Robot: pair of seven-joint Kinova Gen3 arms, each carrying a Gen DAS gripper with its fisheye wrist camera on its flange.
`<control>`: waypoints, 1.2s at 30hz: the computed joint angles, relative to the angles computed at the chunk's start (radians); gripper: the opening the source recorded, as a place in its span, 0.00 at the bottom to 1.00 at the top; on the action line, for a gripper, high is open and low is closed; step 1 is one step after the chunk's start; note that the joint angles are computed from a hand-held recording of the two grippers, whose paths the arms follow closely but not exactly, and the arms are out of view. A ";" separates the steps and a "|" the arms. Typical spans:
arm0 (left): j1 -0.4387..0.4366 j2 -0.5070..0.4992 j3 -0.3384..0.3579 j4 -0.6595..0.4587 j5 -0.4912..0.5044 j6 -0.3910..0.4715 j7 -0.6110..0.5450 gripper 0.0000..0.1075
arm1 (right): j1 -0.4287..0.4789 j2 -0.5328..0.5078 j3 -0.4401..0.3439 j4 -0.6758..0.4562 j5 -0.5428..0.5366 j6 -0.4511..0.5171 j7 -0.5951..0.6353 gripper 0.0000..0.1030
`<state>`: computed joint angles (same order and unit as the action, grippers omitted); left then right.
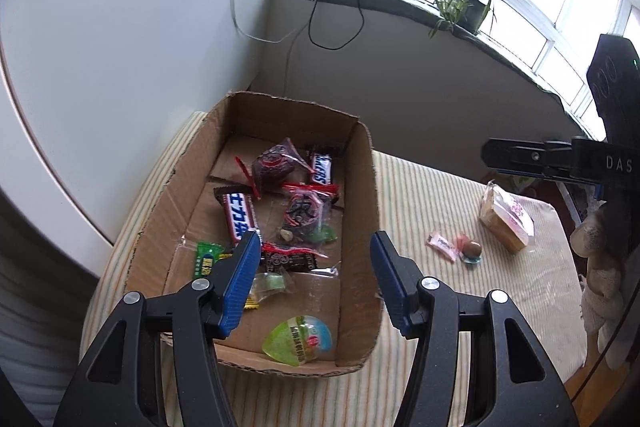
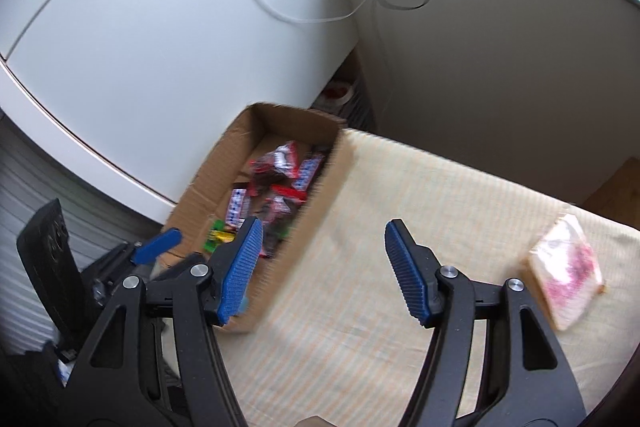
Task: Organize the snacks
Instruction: 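Move both open grippers back toward the bread bag and pink candy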
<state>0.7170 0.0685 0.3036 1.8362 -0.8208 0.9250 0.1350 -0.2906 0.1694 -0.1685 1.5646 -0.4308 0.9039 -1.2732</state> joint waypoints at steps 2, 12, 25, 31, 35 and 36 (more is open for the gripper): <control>0.006 0.010 0.004 -0.012 -0.003 0.001 -0.008 0.52 | 0.031 -0.028 0.013 0.038 -0.022 -0.014 0.032 0.64; 0.058 0.073 -0.021 -0.098 0.002 -0.030 -0.059 0.52 | 0.154 -0.109 0.104 0.157 -0.038 0.004 0.094 0.64; 0.121 0.181 -0.097 -0.209 0.078 -0.124 -0.190 0.52 | 0.196 -0.169 0.144 0.268 0.016 -0.058 0.136 0.64; 0.138 0.223 -0.132 -0.238 0.131 -0.175 -0.227 0.52 | 0.218 -0.164 0.160 0.274 -0.004 -0.068 0.159 0.64; 0.155 0.252 -0.157 -0.264 0.153 -0.195 -0.251 0.52 | 0.237 -0.135 0.166 0.252 -0.002 -0.073 0.191 0.64; 0.160 0.260 -0.164 -0.272 0.157 -0.199 -0.254 0.52 | 0.245 -0.121 0.168 0.241 -0.012 -0.069 0.206 0.64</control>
<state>0.8769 0.3282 0.1399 1.5646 -0.6637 0.7262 -0.1188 -0.0459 0.0480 -0.0006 1.8057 -0.4423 0.8353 -1.0670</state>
